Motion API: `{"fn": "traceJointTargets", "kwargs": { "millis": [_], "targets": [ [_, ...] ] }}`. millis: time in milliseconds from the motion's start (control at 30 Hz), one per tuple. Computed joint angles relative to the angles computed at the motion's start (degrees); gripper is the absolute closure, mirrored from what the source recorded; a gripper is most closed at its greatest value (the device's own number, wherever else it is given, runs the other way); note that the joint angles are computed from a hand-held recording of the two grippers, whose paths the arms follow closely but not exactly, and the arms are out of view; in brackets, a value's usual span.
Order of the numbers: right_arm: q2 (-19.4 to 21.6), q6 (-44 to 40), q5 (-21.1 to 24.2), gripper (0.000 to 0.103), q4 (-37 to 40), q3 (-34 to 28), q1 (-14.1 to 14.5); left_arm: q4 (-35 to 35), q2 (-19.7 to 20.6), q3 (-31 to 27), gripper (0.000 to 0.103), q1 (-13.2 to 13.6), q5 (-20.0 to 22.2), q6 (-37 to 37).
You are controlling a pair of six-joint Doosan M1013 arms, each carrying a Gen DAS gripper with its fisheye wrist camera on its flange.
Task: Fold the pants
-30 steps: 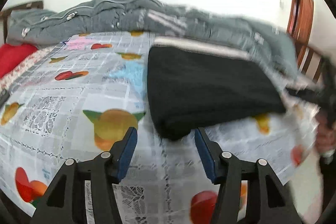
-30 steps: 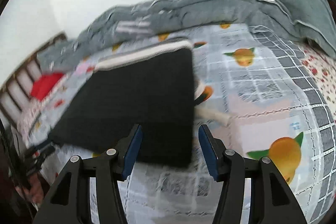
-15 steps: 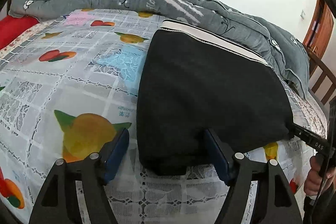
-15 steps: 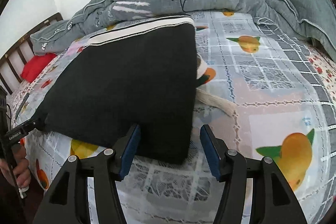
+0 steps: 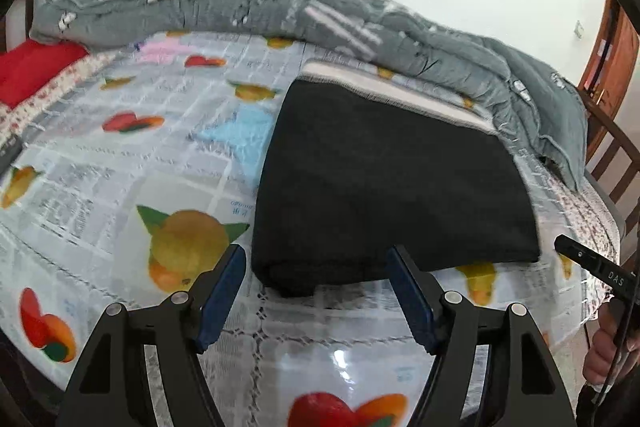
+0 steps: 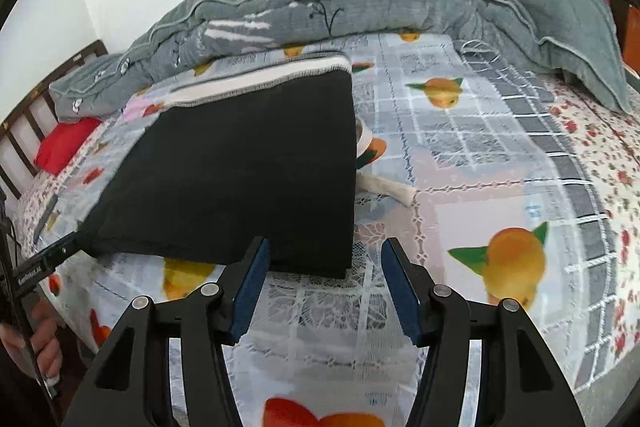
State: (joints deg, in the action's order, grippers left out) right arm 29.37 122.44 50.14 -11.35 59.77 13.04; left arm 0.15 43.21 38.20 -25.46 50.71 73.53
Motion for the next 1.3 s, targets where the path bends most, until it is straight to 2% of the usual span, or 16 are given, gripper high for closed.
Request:
{"fn": "traceJointTargets", "kwargs": {
  "millis": [100, 200, 333, 400, 433, 467, 600, 1067, 1300],
  "targets": [
    [-0.84, 2.52, 1.08, 0.045, -2.38, -0.47, 0.60, 1.26, -2.15, 2.04, 0.032, -0.61, -1.78, -0.56],
    [-1.76, 3.91, 1.33, 0.045, -2.57, -0.77, 1.01, 5.77, -4.86, 4.87, 0.028, -1.67, -4.12, -2.83],
    [-2.60, 7.25, 4.81, 0.043, -11.14, -1.80, 3.16, 8.54, -7.71, 7.76, 0.017, -2.51, -6.41, -3.89],
    [-3.46, 9.01, 5.14, 0.035, -14.00, -1.11, 3.84, 10.57, -8.61, 8.54, 0.016, -2.95, -6.86, -5.01],
    [-4.15, 9.70, 4.46, 0.023, -14.08, -0.35, 3.92, 11.57, -8.86, 8.58, 0.014, -3.19, -6.60, -5.36],
    [-4.73, 10.16, 3.75, 0.016, -14.30, 0.36, 3.99, 12.13, -8.98, 8.59, 0.013, -3.34, -6.50, -5.52],
    [-6.15, 12.14, 3.66, 0.006, -19.74, 1.99, 5.38, 15.28, -10.00, 9.74, 0.008, -4.14, -7.16, -7.25],
    [-8.19, 13.24, 1.99, 0.005, -19.21, 4.42, 5.57, 19.85, -10.56, 10.39, 0.007, -5.35, -6.27, -8.88],
    [-8.05, 13.52, 2.30, 0.005, -19.60, 4.23, 5.75, 18.50, -10.49, 10.42, 0.007, -5.35, -6.63, -8.42]
  ]
}}
